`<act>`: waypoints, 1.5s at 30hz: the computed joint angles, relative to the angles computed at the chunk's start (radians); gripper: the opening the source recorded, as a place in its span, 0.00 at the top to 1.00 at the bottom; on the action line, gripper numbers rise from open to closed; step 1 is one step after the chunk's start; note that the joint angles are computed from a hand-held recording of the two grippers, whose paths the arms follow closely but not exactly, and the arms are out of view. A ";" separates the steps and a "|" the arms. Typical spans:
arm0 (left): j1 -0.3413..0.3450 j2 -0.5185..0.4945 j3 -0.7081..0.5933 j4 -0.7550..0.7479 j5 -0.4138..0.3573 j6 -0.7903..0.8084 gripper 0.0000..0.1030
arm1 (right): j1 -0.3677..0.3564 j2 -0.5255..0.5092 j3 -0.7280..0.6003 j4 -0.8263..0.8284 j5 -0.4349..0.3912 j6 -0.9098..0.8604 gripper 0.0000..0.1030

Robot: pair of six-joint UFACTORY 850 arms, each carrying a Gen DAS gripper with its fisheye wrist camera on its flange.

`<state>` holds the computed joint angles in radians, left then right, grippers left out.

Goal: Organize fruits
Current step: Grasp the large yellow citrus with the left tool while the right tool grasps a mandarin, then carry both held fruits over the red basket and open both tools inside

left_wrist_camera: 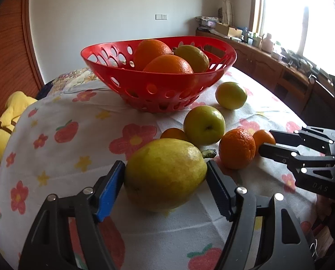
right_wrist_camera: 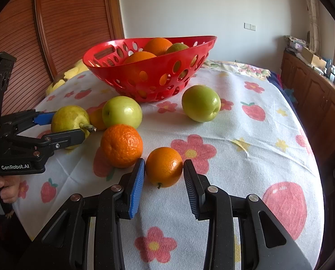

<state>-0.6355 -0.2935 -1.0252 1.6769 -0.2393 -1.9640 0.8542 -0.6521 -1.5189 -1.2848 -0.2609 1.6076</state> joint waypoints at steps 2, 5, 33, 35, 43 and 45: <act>0.004 -0.003 -0.007 -0.040 0.008 0.047 0.30 | 0.000 -0.001 0.001 -0.005 0.002 0.007 0.66; 0.014 -0.009 -0.018 -0.095 0.032 0.098 0.30 | 0.000 0.000 0.001 -0.006 0.001 0.007 0.66; 0.012 0.068 0.068 0.317 0.009 -0.352 0.34 | -0.009 -0.009 -0.011 0.115 0.035 -0.113 0.66; 0.012 0.078 0.074 0.332 0.006 -0.371 0.34 | -0.010 -0.009 -0.011 0.116 0.036 -0.114 0.66; 0.017 0.100 0.077 0.360 -0.006 -0.395 0.34 | -0.010 -0.010 -0.011 0.107 0.041 -0.111 0.66; 0.017 0.103 0.071 0.347 -0.011 -0.374 0.34 | -0.011 -0.009 -0.009 0.107 0.043 -0.111 0.66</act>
